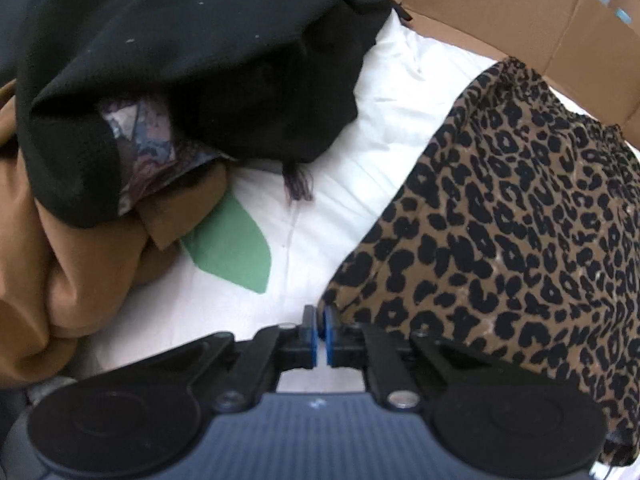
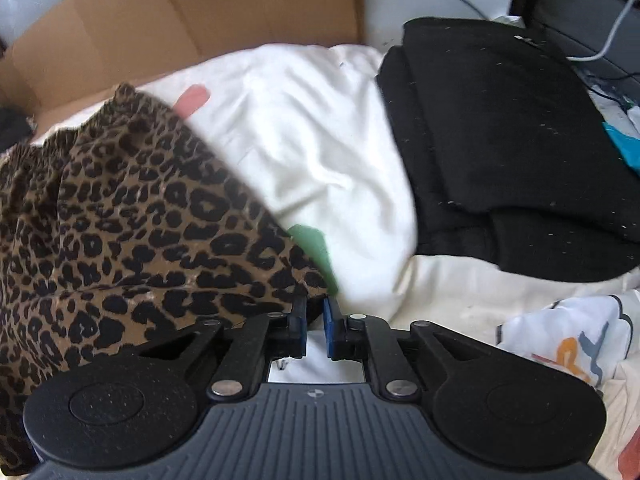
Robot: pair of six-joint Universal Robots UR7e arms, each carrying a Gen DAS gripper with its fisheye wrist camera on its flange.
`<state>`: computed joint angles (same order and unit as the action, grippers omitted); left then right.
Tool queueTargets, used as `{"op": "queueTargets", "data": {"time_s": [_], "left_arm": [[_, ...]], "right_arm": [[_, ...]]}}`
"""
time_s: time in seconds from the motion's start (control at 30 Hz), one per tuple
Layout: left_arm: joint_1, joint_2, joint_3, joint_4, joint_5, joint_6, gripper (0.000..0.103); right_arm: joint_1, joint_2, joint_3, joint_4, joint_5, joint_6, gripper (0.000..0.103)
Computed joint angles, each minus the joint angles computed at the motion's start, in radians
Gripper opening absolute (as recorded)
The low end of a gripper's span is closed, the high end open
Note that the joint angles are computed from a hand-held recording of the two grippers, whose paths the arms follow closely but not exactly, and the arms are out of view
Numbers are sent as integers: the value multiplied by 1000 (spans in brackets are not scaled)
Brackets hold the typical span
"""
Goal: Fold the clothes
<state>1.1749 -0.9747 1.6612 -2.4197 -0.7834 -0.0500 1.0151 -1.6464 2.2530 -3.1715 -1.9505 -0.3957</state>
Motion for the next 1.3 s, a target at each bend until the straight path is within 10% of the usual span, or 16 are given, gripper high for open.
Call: {"op": "queueTargets", "data": {"time_s": [0.13,0.3,0.7,1.3], "left_arm": [[-3,-9,-1,-14,-13,-26,14],[-2,0,-6,-33,-26,-5,27],[13,16,-16,15,-22,-8,26],[10,-2,-29,45,-80,30,18]], "right_arm": [[-30,-28,7,-38,90,38,51],[-34,3,-31,-16,109,48,51],[29,85,-51,-45,-127,-58,39],[72,-51,16,34,5,0,40]]}}
